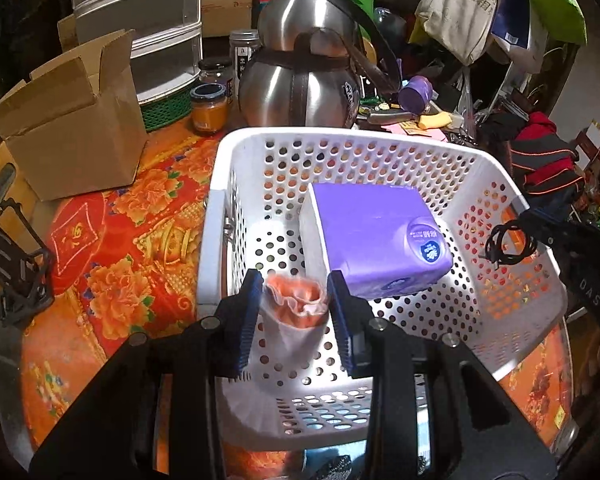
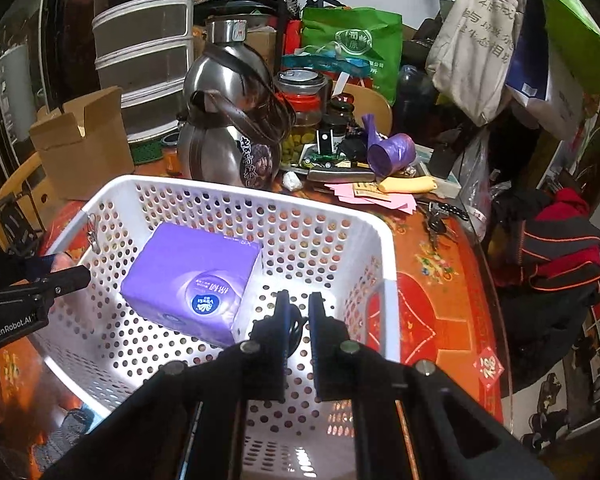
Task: Organize soft objects
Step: 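Carry the white roll with the left tool while the right tool carries the cable to the basket, then open both tools to drop the roll and cable into the basket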
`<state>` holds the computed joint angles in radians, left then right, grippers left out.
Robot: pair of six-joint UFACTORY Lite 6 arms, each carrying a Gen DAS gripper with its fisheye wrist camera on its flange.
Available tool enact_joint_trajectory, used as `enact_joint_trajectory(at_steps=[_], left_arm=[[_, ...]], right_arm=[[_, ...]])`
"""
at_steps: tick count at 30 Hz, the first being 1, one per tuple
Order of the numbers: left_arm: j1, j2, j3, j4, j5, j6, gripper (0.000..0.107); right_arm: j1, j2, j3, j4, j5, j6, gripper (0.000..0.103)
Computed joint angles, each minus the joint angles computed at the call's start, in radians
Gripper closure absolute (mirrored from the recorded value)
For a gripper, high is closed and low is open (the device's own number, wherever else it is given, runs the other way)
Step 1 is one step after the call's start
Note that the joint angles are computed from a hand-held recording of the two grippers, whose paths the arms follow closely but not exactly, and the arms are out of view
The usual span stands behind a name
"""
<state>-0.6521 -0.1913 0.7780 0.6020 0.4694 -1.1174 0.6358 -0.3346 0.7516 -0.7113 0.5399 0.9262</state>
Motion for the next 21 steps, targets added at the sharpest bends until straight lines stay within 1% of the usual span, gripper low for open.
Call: enact_joint_trajectory(at_steps=[3, 4, 7, 8, 9, 10, 11, 12, 14, 16, 21], left_arm=[[-0.012, 0.007, -0.001, 0.044, 0.004, -0.043, 0.076], [-0.007, 0.001, -0.004, 0.026, -0.006, -0.027, 0.075], [0.002, -0.031, -0.019, -0.002, -0.025, 0.002, 0.068], [-0.004, -0.050, -0.028, 0.019, -0.024, -0.018, 0.060], [-0.021, -0.069, -0.035, 0.068, 0.002, -0.067, 0.053], [-0.025, -0.086, -0.043, 0.077, -0.004, -0.074, 0.048], [-0.035, -0.110, -0.052, 0.091, 0.003, -0.089, 0.042], [-0.043, -0.123, -0.054, 0.100, 0.010, -0.099, 0.040], [-0.079, -0.153, -0.058, 0.157, 0.054, -0.159, 0.029], [-0.107, -0.181, -0.062, 0.192, 0.083, -0.196, 0.025], [-0.144, -0.238, -0.084, 0.195, 0.121, -0.219, 0.024]], right_arm=[[0.018, 0.026, -0.002, -0.051, 0.006, 0.050, 0.095], [0.017, 0.032, 0.000, -0.054, 0.003, 0.055, 0.095], [-0.002, 0.019, -0.011, -0.033, -0.027, 0.056, 0.095], [-0.010, 0.004, -0.018, -0.016, -0.042, 0.046, 0.090], [-0.016, -0.009, -0.024, -0.002, -0.052, 0.036, 0.074], [-0.017, -0.025, -0.029, -0.002, -0.051, 0.047, 0.061], [-0.010, -0.043, -0.038, -0.030, -0.043, 0.082, 0.039], [-0.002, -0.054, -0.040, -0.054, -0.032, 0.102, 0.032], [0.011, -0.077, -0.047, -0.068, -0.018, 0.112, 0.032], [0.008, -0.084, -0.040, -0.038, -0.006, 0.087, 0.032], [0.009, -0.122, -0.053, -0.029, 0.007, 0.078, 0.032]])
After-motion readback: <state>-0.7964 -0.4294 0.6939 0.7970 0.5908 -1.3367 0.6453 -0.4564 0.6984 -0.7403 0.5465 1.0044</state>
